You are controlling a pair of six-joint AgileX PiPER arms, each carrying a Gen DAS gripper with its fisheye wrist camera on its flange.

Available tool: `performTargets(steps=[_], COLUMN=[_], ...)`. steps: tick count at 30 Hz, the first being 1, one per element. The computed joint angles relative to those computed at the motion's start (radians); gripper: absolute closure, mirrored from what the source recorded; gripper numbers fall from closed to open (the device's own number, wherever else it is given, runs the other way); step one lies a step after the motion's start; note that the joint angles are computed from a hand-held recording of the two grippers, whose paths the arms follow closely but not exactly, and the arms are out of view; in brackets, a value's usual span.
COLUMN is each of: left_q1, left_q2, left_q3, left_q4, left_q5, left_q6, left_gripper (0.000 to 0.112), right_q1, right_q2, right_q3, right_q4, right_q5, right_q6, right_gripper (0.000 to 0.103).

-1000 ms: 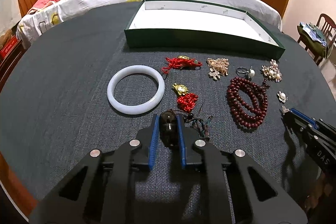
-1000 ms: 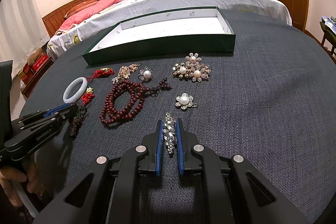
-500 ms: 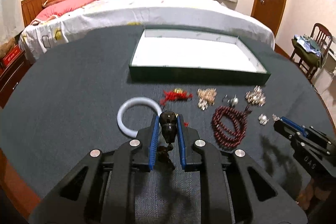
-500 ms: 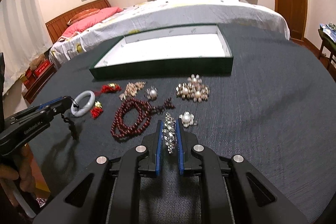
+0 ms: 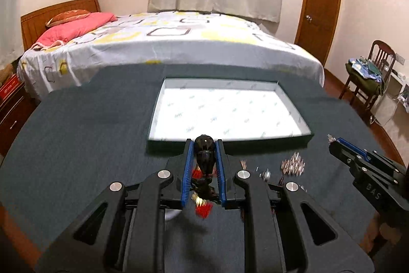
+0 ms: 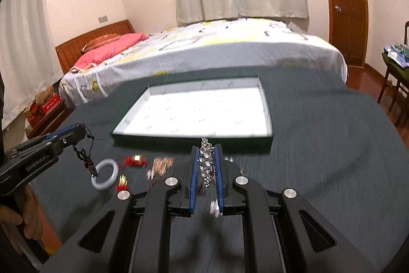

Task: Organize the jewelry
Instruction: 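Carry the pendant in the left tool and brooch in the right tool over the white box, then open the left tool releasing the pendant while the right tool releases the brooch into the box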

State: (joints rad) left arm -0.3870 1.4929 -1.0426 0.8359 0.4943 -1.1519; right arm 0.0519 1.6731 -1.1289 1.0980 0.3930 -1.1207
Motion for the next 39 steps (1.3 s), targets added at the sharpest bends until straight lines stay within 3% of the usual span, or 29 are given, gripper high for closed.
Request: performTargets(steps=[12,18,22,36,39], left_q1=[0.086,0.115,0.131,0.129,0.129], left_q2=[0.328,0.568,0.663,0.779,0.787], left_q3=[-0.415,-0.64,-0.718,-0.841,-0.849], left_q4=[-0.134,-0.4,-0.516,-0.625,-0.62], left_q5=[-0.074,-0.029,0.008,0.095,0.102], left_q6=[0.226,0.485,0.589,0.707,0.691], left_gripper=[0.095,0.095,0.095,0.095,0.089], right_q1=[0.055,0.068,0.067,0.075,0.077], right_q2=[0.3,0.476,0.546,0.628,0.633], right_q3=[-0.406,-0.594,-0.675,-0.787,-0.796], right_q4=[-0.302,-0.528,-0.609,-0.726,-0.737], right_q5=[-0.013,0.048,0.102,0.188,0.194], right_q6=[0.346,0.584,0.675,0.789,0.798], right_gripper=[0.09,0.09,0.09,0.09,0.09])
